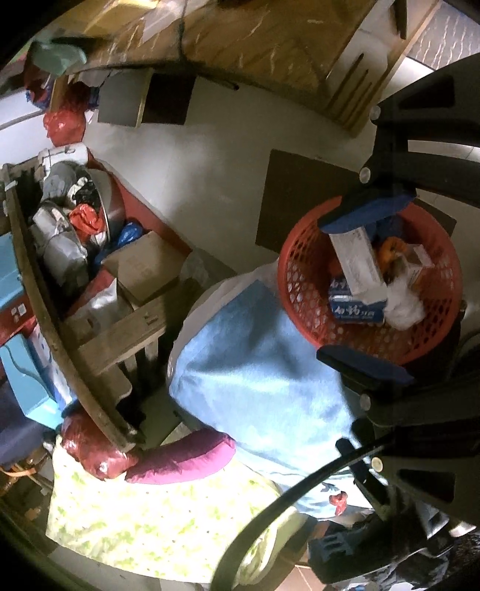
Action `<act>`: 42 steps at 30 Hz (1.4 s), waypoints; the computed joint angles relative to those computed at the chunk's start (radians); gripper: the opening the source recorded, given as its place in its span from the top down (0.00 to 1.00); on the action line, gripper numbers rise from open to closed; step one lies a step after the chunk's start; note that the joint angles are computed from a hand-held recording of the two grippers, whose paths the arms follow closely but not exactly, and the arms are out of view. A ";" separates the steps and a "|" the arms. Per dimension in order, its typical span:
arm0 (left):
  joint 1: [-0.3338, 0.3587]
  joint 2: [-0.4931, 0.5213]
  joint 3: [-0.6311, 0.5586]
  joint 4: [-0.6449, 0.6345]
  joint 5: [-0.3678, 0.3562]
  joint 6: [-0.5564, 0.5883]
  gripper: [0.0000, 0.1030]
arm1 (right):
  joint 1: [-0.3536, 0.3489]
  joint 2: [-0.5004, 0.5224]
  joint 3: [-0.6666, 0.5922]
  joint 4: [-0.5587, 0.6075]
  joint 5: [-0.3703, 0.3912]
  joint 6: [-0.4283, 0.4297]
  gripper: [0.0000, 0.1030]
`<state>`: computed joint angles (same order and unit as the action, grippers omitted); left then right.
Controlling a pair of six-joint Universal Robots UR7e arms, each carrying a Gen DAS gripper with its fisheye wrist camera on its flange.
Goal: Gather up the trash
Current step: 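Move both grippers back toward the red bag and blue-white bag on the blanket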
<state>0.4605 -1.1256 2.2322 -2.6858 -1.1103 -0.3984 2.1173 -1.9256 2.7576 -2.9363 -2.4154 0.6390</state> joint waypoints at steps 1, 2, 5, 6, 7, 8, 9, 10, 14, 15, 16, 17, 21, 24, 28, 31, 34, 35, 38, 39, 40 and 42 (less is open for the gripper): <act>0.005 -0.011 0.001 -0.003 0.013 -0.008 0.17 | 0.001 0.019 -0.006 -0.011 0.004 -0.003 0.35; 0.014 -0.033 0.008 -0.002 0.027 -0.011 0.17 | 0.003 0.047 -0.015 -0.025 0.009 -0.006 0.35; 0.040 -0.101 0.032 0.016 0.082 -0.036 0.17 | 0.006 0.115 -0.038 -0.059 0.028 -0.022 0.34; 0.052 -0.130 0.043 0.026 0.100 -0.044 0.17 | 0.011 0.143 -0.048 -0.071 0.031 -0.025 0.33; 0.058 -0.146 0.050 0.034 0.113 -0.051 0.17 | 0.016 0.182 -0.063 -0.085 0.039 -0.034 0.33; 0.066 -0.170 0.060 0.046 0.132 -0.056 0.17 | 0.020 0.213 -0.074 -0.093 0.045 -0.039 0.32; 0.074 -0.194 0.070 0.056 0.151 -0.061 0.17 | 0.023 0.233 -0.082 -0.096 0.047 -0.041 0.32; 0.082 -0.222 0.081 0.071 0.171 -0.067 0.17 | 0.027 0.267 -0.098 -0.103 0.052 -0.047 0.32; 0.125 -0.319 0.115 0.123 0.226 -0.085 0.17 | 0.043 0.386 -0.157 -0.126 0.066 -0.073 0.32; 0.135 -0.349 0.126 0.138 0.237 -0.089 0.17 | 0.046 0.424 -0.176 -0.139 0.071 -0.081 0.32; 0.148 -0.383 0.138 0.149 0.250 -0.085 0.17 | 0.048 0.466 -0.198 -0.150 0.078 -0.087 0.32; 0.158 -0.410 0.147 0.161 0.267 -0.084 0.17 | 0.051 0.503 -0.218 -0.161 0.086 -0.093 0.32; 0.218 -0.521 0.168 0.217 0.333 -0.083 0.17 | 0.068 0.660 -0.320 -0.191 0.138 -0.148 0.32; 0.263 -0.565 0.161 0.261 0.393 -0.097 0.17 | 0.084 0.777 -0.409 -0.190 0.179 -0.199 0.32; 0.310 -0.614 0.150 0.290 0.470 -0.102 0.17 | 0.099 0.917 -0.532 -0.192 0.240 -0.282 0.32; 0.358 -0.638 0.140 0.258 0.516 -0.070 0.17 | 0.108 1.000 -0.614 -0.177 0.281 -0.329 0.32; 0.408 -0.646 0.140 0.181 0.566 -0.027 0.17 | 0.119 1.072 -0.699 -0.132 0.299 -0.365 0.32; 0.423 -0.645 0.143 0.147 0.583 -0.010 0.17 | 0.122 1.092 -0.726 -0.116 0.302 -0.379 0.32; 0.472 -0.642 0.162 0.030 0.628 0.029 0.17 | 0.135 1.157 -0.813 -0.063 0.304 -0.417 0.32; 0.493 -0.638 0.160 0.015 0.641 0.023 0.17 | 0.138 1.176 -0.838 -0.049 0.304 -0.432 0.32; 0.512 -0.640 0.155 0.019 0.643 0.003 0.17 | 0.141 1.205 -0.877 -0.029 0.304 -0.453 0.32; 0.535 -0.653 0.147 0.022 0.630 -0.040 0.17 | 0.142 1.244 -0.934 0.000 0.307 -0.486 0.32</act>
<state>0.9951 -1.7787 2.3791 -2.6634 -0.4807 -0.4387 2.2590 -0.6815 1.8239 -2.9367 -2.1083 0.1530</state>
